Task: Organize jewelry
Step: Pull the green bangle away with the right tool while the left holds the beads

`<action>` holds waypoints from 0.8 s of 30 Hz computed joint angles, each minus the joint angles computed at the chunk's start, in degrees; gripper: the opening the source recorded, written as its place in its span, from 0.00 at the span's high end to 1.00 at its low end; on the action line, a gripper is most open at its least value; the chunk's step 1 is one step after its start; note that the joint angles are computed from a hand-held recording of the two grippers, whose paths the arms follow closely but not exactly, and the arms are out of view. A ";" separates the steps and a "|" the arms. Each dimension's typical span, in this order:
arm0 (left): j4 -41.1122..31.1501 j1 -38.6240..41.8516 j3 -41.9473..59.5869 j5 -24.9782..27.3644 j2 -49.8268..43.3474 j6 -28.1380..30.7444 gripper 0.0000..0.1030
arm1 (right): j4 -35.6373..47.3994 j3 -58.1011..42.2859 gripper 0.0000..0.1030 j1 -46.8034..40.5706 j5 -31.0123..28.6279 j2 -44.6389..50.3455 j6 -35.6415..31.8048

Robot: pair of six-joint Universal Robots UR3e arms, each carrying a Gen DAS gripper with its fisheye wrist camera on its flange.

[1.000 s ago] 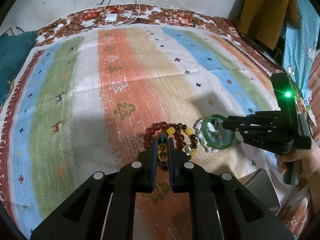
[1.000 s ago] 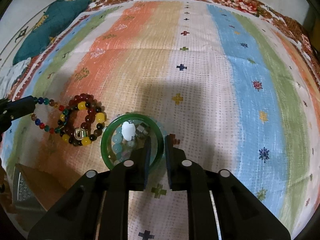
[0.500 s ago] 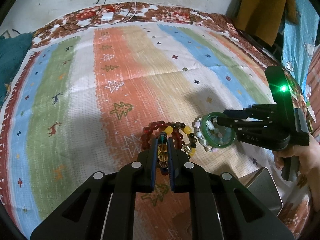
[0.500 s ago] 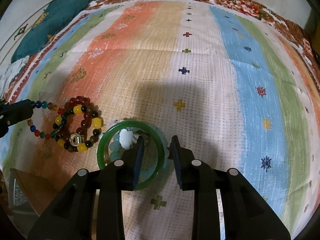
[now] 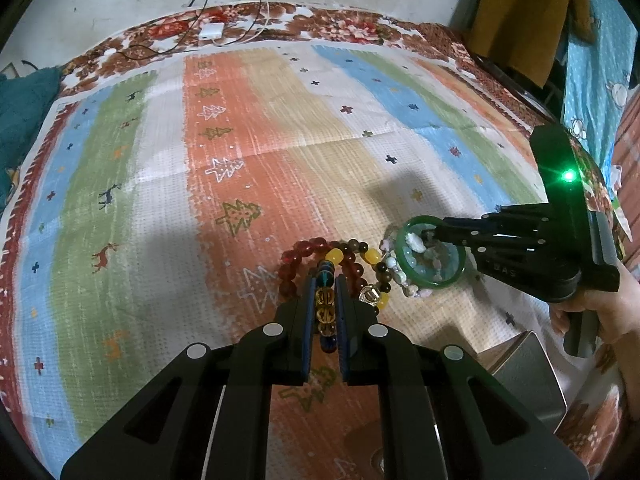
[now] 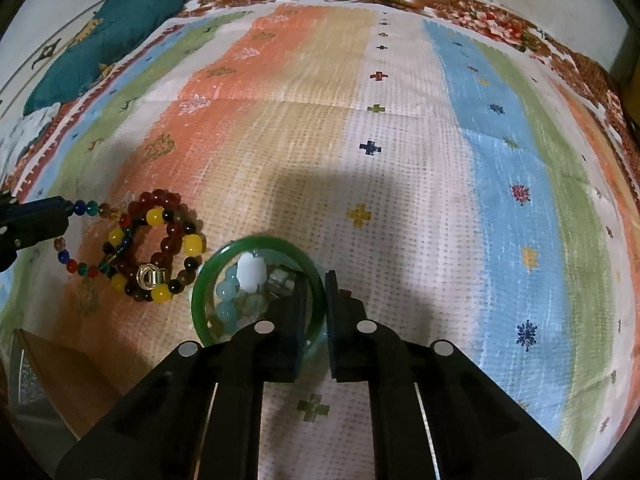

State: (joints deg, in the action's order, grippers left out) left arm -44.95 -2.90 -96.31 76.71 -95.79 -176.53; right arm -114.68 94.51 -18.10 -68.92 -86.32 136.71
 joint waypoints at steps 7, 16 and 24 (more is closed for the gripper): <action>0.12 0.01 -0.05 0.00 0.06 -0.09 0.91 | 1.42 -0.31 0.91 -1.14 1.40 -1.27 -0.97; 0.16 0.17 -0.92 -0.30 2.02 -0.79 0.91 | 4.64 -0.12 0.91 -4.17 5.07 -5.07 -2.58; 0.56 0.56 -2.76 -1.58 5.36 -1.56 0.91 | 8.65 1.07 0.91 -7.03 8.76 -9.45 -4.86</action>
State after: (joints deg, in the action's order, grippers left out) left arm -44.39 -2.34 -99.07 75.12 -90.42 -178.09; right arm -106.03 95.58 -25.13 -60.16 -95.77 131.84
